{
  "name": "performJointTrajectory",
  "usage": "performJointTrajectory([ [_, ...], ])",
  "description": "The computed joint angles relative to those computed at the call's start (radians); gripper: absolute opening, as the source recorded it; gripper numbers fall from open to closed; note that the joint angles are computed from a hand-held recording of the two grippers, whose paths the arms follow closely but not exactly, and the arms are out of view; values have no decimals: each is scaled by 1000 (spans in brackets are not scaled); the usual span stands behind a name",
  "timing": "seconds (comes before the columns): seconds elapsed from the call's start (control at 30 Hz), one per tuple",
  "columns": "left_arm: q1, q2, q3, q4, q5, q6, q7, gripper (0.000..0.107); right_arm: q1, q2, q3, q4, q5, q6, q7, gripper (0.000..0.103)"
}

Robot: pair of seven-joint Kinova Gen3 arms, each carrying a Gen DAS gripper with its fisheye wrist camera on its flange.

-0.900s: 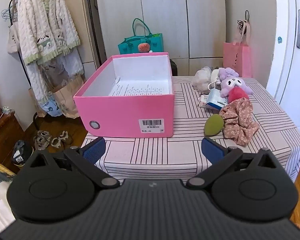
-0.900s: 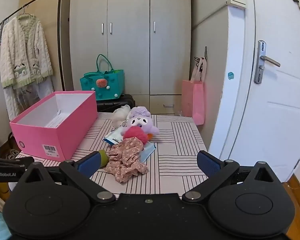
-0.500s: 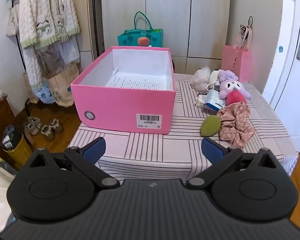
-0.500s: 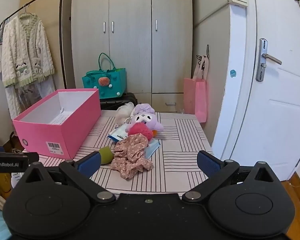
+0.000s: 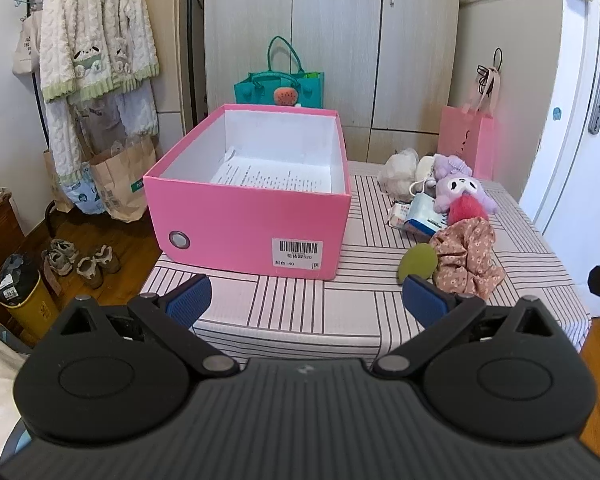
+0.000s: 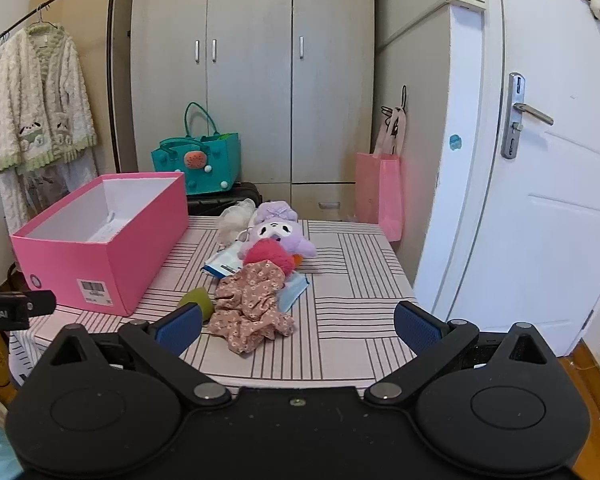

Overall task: Organize soft objects
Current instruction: 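Move both tools toward the green sponge and floral cloth on the table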

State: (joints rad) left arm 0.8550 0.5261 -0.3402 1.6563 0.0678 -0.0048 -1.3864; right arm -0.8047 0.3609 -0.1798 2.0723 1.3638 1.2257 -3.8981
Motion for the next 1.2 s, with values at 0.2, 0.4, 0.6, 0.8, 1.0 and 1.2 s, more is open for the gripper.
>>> performJointTrajectory([
  [0.2, 91, 16, -97, 51, 47, -97, -37, 103, 3, 0, -2, 7, 2, -5, -7, 103],
  [0.4, 142, 24, -135, 97, 122, -194, -114, 103, -3, 6, -4, 14, 2, 0, -17, 103],
  [0.6, 128, 21, -102, 119, 190, -227, -182, 103, -1, 11, -4, 12, -2, -18, -13, 103],
  [0.8, 96, 21, -58, 127, 269, -248, -229, 103, -11, 23, -1, 8, -10, -13, -17, 103],
  [1.0, 77, 6, -12, 159, 322, -312, -300, 103, -34, 32, 4, -2, -31, 36, -10, 103],
  [1.2, 15, -19, 85, 200, 320, -389, -355, 103, -42, 25, -1, 7, -33, 55, -26, 103],
])
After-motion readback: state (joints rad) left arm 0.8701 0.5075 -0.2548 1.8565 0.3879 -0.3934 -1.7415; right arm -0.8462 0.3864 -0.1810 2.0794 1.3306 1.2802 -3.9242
